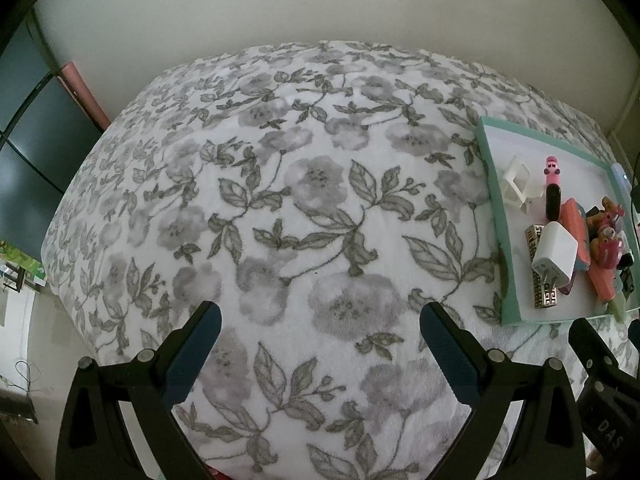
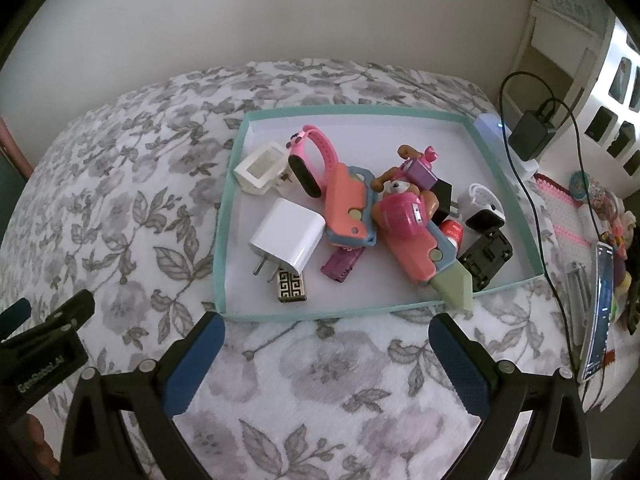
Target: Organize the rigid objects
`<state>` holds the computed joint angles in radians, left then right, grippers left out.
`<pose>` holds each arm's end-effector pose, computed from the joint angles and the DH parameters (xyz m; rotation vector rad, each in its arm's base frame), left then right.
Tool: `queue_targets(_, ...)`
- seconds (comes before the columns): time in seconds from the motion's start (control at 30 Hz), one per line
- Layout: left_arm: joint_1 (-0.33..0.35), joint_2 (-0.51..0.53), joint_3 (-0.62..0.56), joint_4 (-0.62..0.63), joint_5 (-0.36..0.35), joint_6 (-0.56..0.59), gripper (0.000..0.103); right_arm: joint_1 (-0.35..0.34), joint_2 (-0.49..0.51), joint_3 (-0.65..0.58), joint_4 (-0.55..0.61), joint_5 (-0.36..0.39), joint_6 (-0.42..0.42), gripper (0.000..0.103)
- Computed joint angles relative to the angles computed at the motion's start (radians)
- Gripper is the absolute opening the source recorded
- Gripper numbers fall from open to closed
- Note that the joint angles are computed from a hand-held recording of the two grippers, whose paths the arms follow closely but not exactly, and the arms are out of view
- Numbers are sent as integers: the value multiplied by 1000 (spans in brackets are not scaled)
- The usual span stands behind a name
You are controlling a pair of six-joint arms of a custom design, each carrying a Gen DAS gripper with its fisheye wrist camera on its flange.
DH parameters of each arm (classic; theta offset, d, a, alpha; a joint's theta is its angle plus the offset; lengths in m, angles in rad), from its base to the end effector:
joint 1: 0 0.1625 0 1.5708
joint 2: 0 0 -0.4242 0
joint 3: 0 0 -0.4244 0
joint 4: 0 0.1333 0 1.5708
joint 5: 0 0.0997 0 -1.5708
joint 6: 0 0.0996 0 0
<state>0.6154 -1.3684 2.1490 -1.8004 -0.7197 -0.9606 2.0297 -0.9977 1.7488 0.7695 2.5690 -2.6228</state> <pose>-0.2369 -0.4225 0.1713 0.2744 2.1864 -0.4550 0.2408 -0.3755 0.1704 -0.0963 -2.2062 0.6142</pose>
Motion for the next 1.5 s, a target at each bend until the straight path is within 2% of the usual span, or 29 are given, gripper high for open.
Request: queue_targets(1.5, 18, 8, -5, 17, -7, 23, 100, -11, 12, -5, 5, 9, -1, 103)
